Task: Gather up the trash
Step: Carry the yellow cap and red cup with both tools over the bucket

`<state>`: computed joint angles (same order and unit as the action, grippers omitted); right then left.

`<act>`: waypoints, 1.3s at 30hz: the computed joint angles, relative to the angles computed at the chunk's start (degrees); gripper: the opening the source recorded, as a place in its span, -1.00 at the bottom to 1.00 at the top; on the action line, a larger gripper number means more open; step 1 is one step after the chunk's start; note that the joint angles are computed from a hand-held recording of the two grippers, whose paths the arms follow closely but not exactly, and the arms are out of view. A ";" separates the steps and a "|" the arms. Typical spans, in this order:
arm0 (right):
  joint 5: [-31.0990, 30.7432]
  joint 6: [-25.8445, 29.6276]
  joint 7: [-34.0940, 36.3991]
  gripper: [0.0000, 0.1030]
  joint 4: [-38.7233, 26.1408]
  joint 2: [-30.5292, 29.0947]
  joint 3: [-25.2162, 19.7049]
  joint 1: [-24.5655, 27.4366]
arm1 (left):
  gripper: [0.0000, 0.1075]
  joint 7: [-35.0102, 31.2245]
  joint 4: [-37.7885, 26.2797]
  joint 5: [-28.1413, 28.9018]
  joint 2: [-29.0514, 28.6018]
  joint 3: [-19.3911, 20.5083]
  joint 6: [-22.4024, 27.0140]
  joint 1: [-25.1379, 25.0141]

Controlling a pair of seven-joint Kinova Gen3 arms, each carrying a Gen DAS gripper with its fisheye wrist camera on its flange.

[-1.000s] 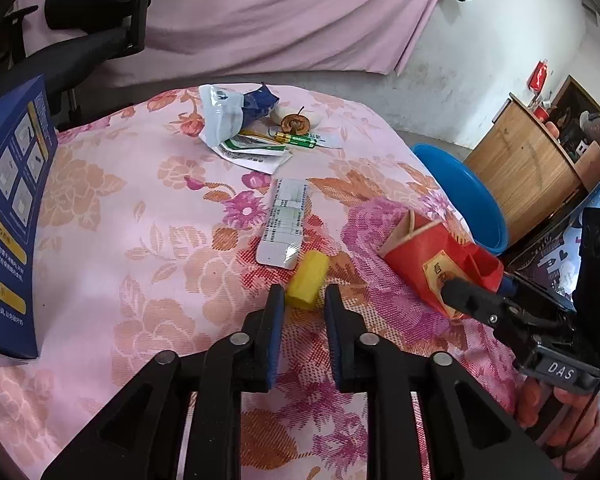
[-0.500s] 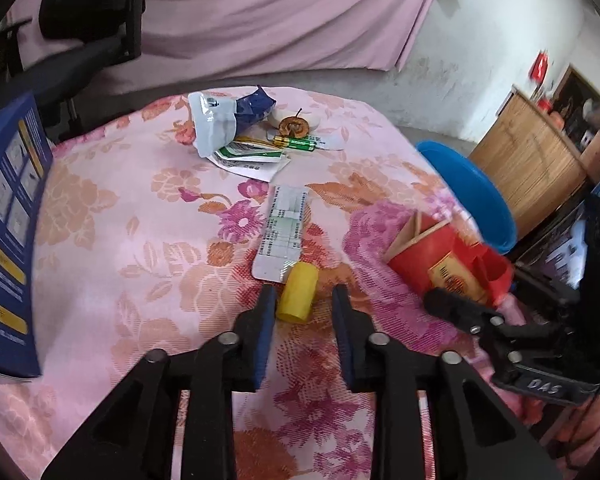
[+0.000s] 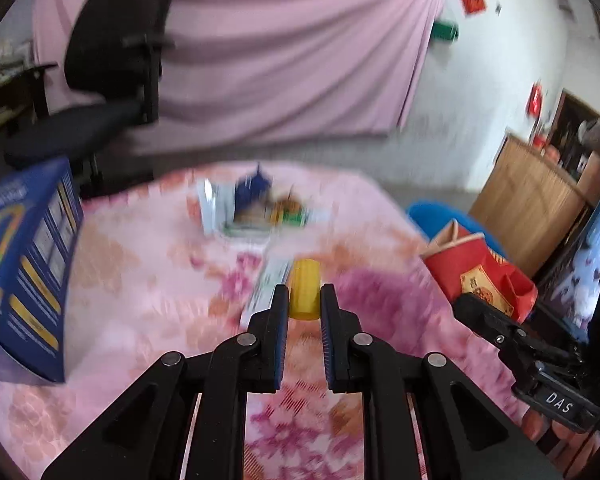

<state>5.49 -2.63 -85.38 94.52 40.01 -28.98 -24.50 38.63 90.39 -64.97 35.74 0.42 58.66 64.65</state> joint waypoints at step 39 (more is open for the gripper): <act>-9.97 -48.72 8.25 0.60 14.26 -4.53 10.23 4.68 | -0.77 -32.52 -45.16 -10.80 21.26 -8.25 -10.00 -5.01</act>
<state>-4.49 -51.36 -77.13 108.78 35.48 -18.76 -19.82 6.12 45.24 -75.77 57.00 -7.82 48.66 59.64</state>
